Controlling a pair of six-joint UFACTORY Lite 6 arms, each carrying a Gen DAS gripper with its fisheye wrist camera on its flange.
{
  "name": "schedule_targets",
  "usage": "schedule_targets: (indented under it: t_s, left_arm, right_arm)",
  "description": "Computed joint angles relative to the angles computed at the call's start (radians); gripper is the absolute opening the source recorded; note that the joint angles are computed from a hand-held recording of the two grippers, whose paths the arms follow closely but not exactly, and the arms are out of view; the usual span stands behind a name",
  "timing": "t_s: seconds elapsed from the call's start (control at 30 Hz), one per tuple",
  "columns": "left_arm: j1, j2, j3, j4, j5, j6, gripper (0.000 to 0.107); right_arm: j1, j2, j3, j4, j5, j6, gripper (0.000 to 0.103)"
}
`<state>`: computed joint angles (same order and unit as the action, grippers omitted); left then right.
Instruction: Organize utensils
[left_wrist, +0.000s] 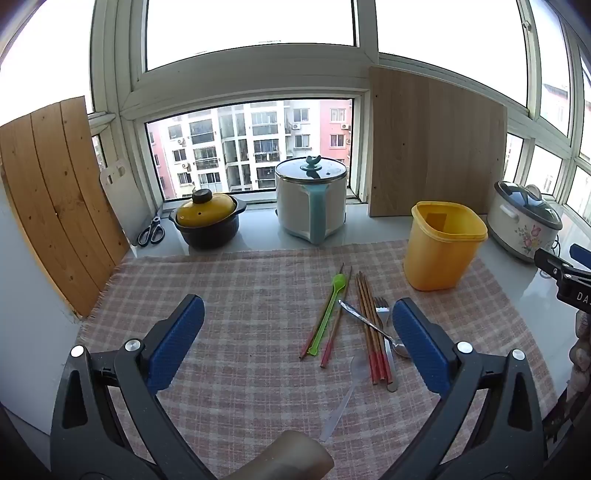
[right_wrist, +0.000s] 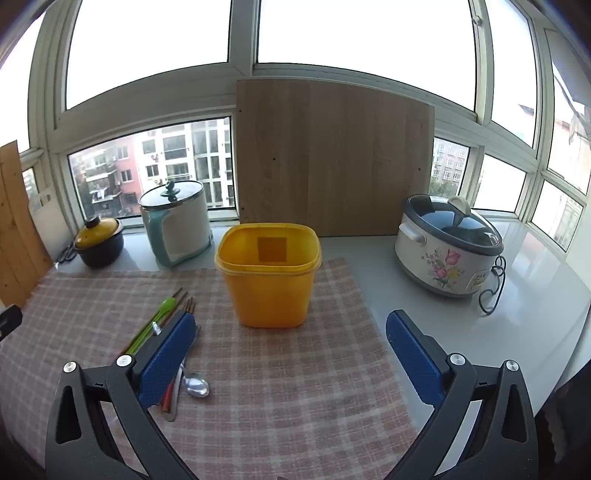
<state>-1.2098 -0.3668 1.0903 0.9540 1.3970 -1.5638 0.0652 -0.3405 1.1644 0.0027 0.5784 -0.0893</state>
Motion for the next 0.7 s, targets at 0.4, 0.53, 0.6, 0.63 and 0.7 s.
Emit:
schedule_targets:
  t_s: [0.4,0.53,0.6,0.63,0.7]
  left_arm:
    - [0.000,0.005,0.001,0.003,0.002,0.004,0.103]
    - [0.010,0.026,0.021,0.007,-0.009,0.005,0.103]
    - [0.016,0.023,0.009,0.008,-0.020,0.001,0.103]
    - [0.017,0.025,0.009,0.009,-0.022,0.001,0.103]
    - [0.018,0.022,0.008,0.009,-0.022,0.001,0.103]
  right_arm:
    - [-0.019,0.006,0.013,0.023,0.012,-0.032,0.102]
    - [-0.008,0.000,0.021,-0.003,0.023,-0.014,0.102]
    - [-0.006,0.001,0.025,-0.006,0.026,-0.011,0.102]
    - [-0.005,0.000,0.026,-0.009,0.027,-0.009,0.102]
    - [-0.003,0.002,0.029,-0.014,0.028,-0.003,0.102]
